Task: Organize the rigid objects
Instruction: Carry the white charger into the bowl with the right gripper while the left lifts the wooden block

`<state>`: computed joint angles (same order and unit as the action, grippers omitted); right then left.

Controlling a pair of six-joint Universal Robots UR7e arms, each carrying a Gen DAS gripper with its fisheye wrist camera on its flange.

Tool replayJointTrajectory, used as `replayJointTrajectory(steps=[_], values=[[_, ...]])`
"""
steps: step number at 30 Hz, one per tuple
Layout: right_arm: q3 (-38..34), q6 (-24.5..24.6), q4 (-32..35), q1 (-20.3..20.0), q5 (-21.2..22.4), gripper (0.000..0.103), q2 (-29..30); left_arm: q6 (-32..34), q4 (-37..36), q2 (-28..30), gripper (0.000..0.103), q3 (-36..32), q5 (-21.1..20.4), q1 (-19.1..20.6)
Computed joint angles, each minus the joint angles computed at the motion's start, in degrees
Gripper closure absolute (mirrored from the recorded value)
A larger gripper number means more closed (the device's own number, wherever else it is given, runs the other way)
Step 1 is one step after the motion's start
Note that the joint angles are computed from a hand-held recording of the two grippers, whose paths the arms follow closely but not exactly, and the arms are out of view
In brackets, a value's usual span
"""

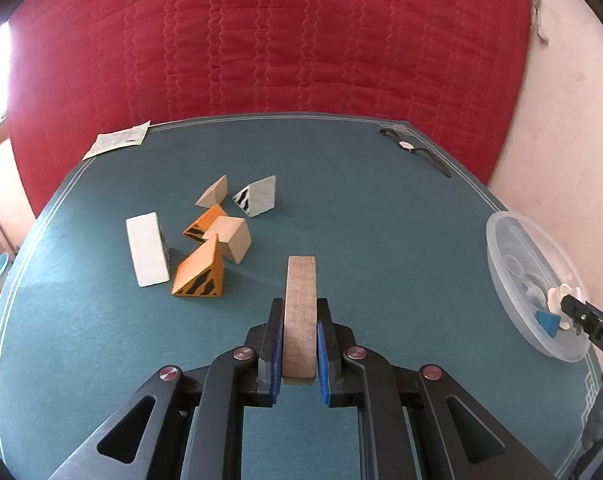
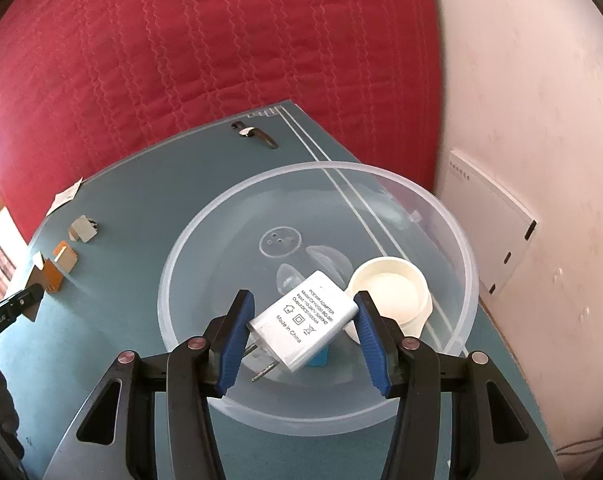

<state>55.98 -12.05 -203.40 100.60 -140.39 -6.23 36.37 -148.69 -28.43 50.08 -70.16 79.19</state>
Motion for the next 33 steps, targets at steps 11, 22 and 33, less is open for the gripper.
replayJointTrajectory(steps=[11,22,33], values=[[-0.23,-1.26,-1.69,-0.33,-0.68,0.042,0.3,0.13,0.86,-0.12,0.089,1.37,-0.84,-1.0],[-10.19,-13.79,-16.28,0.2,-7.66,0.042,5.75,2.31,1.37,-1.09,0.089,5.44,-3.44,-2.99],[-11.34,-13.75,-17.16,-0.18,-9.29,0.042,5.92,3.03,6.51,-1.34,0.089,7.45,-8.45,-5.01]])
